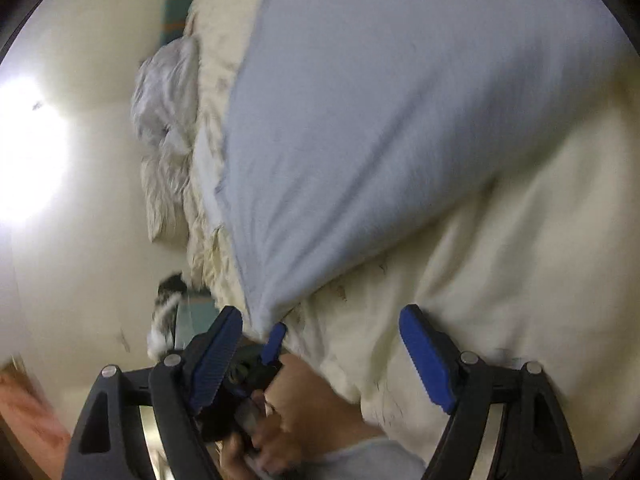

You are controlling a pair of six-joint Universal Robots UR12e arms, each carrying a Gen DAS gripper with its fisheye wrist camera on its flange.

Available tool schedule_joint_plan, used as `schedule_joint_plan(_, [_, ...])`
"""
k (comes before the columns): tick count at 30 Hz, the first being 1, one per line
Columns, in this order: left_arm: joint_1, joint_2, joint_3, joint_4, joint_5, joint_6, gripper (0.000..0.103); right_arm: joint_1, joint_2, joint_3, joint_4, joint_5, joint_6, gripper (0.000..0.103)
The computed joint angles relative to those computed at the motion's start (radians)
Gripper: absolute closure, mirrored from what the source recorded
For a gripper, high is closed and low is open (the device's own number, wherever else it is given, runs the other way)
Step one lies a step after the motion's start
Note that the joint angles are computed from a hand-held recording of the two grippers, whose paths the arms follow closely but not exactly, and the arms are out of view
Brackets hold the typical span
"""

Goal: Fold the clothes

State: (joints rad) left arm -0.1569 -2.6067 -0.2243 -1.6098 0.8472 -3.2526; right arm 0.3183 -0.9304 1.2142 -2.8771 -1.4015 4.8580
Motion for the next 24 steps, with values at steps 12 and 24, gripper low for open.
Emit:
schedule_joint_plan(12, [0.023,0.072,-0.213,0.445,0.224,-0.397,0.012,0.002,-0.083,0.151,-0.014,-0.514,0.040,0.023])
schedule_joint_plan(24, [0.062,0.071,-0.230,0.514,0.294,-0.572,0.028,-0.047,-0.194,0.298,0.079,-0.615,0.070,0.054])
